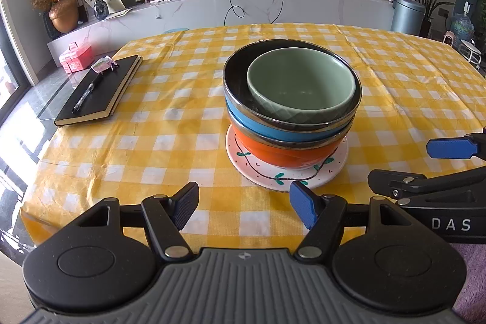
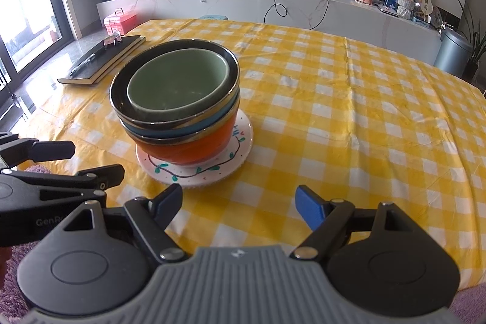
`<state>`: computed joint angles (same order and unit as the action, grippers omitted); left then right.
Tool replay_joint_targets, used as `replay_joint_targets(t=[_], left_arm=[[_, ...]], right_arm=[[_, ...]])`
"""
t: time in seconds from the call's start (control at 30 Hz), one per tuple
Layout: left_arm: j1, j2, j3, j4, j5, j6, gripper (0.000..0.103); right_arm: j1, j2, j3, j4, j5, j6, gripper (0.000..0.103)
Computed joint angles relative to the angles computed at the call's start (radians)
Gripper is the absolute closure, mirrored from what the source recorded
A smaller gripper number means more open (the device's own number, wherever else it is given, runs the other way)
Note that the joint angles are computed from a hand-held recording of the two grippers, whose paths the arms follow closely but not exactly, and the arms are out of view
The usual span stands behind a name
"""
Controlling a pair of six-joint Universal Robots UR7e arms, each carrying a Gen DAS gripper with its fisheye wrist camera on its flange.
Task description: Organize plates and bowls
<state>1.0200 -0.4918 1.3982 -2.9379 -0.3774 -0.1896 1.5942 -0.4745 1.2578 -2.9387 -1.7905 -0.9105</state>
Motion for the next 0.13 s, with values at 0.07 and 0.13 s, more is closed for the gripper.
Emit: replay_joint_targets(t=[0.07, 0.13], left_arm=[[-0.001, 0.005, 0.000, -0.033, -0.001, 0.027, 0.023], [-0.001, 0.006, -0.001, -0.036, 0.000, 0.027, 0.023]], right_arm=[[0.000, 0.000, 0.000, 0.000, 0.000, 0.001, 0.023], [0.001, 0.000, 0.000, 0.001, -0.002, 0.001, 0.023]])
